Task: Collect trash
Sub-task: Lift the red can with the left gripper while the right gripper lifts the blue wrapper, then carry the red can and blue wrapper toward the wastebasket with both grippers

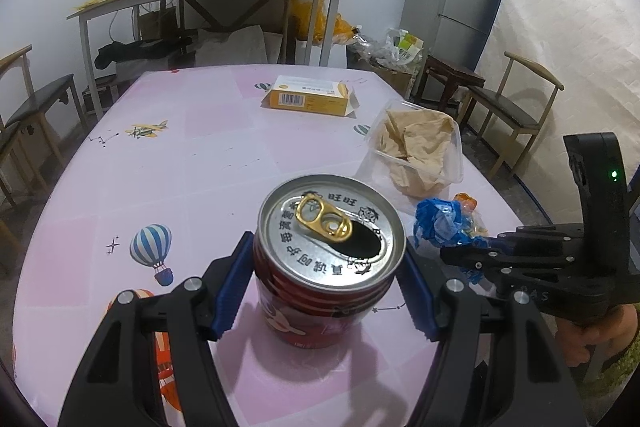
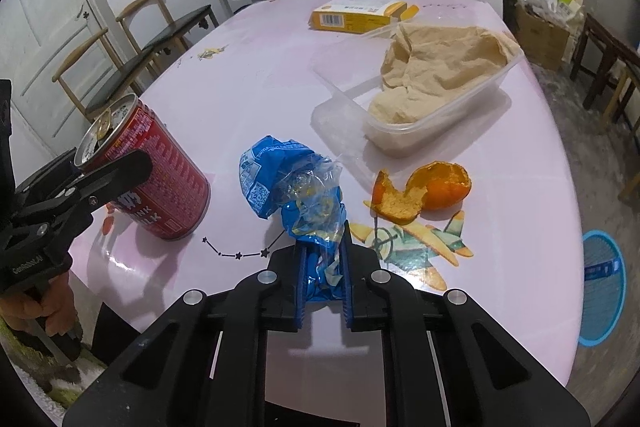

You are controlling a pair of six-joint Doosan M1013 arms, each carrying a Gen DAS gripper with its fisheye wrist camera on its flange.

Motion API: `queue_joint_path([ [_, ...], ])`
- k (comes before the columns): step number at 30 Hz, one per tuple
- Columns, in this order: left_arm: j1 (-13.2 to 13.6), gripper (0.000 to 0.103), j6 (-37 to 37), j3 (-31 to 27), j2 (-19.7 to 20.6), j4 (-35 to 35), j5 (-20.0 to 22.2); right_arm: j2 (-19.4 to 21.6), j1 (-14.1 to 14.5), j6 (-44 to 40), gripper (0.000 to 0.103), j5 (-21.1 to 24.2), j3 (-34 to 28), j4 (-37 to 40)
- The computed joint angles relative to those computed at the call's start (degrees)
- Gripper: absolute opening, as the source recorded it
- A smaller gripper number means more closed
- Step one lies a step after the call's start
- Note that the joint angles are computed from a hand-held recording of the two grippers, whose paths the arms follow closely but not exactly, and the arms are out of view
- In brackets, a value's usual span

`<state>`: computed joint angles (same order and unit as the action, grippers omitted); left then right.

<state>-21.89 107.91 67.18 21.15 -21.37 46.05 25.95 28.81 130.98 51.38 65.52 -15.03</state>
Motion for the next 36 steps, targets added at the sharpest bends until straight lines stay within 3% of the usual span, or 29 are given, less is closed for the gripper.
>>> queue_joint_path([
  [24, -1.2, 0.066, -0.91, 0.73, -1.45, 1.22, -1.49, -3.14, -0.21, 4.33, 0.011, -4.18, 3.92, -1.84],
  [36, -2.84, 0.066, 8.81, -2.39, -0.81, -6.88, -0.18, -8.52, 0.4, 18.75, 0.011, -7.56, 10.68, -10.31],
])
